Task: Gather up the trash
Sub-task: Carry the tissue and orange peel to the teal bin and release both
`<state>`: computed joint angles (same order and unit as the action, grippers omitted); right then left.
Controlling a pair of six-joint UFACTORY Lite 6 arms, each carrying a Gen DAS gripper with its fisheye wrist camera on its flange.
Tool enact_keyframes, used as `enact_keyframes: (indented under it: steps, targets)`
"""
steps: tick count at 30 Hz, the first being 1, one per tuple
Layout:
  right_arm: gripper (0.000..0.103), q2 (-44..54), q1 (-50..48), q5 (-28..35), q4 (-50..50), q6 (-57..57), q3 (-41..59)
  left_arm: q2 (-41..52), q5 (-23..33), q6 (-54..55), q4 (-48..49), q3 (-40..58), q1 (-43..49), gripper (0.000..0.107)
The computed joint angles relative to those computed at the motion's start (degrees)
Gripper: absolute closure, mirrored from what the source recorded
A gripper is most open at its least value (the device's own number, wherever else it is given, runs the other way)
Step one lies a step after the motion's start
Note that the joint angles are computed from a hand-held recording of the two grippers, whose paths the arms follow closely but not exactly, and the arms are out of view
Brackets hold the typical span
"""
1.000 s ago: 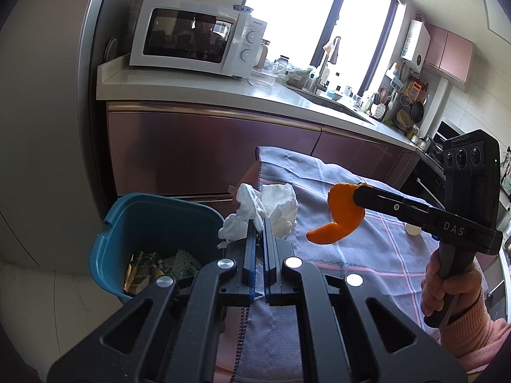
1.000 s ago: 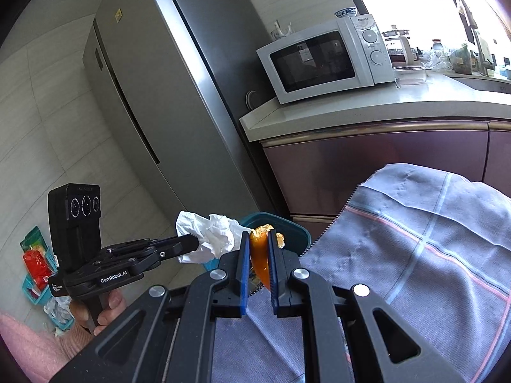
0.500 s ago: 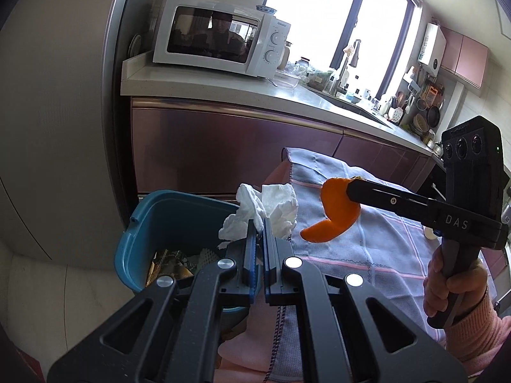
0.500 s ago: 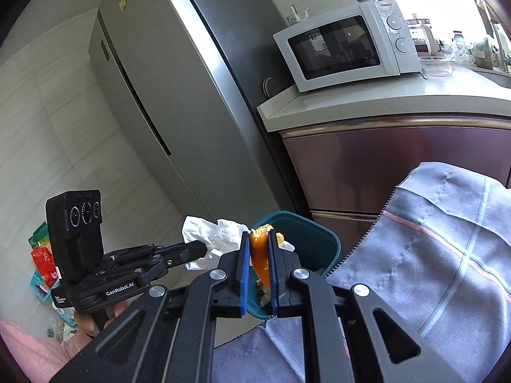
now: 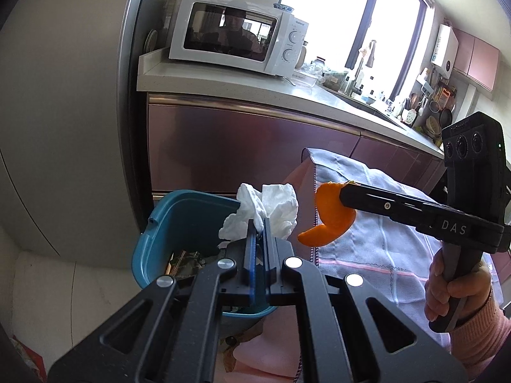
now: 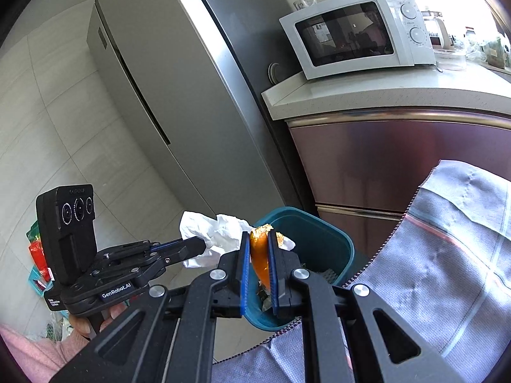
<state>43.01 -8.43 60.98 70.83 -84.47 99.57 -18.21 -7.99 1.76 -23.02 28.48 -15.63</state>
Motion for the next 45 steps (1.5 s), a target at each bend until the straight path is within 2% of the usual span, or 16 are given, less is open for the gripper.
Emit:
enact_keyframes:
  steps: [2,5,12,18,45]
  targets:
    - [0.093,0.83,0.67,-0.47,-0.36,0.64,0.91,1.15,-0.32,-3.06,3.15,0.32,0.56,0.103]
    - [0.093,2.1,1.64,-1.36,-0.94,1.73,2.4,3.0,-1.04,0.89,-1.04,1.2,0.19,0.103]
    - [0.093,5.46,3.54,-2.75,-2.48,5.1,6.55,6.74,-2.09,-12.05,12.45,2.3,2.3,0.103]
    - [0.093,8.39,4.86,-3.47,-4.28,8.0,10.82,8.88,-3.48,-16.34,16.83,2.55,2.89,0.103]
    - [0.093,20.96,9.73,-7.08,-12.9,20.01,26.81,26.19,-6.41,-18.03,18.06,11.51,3.75,0.102]
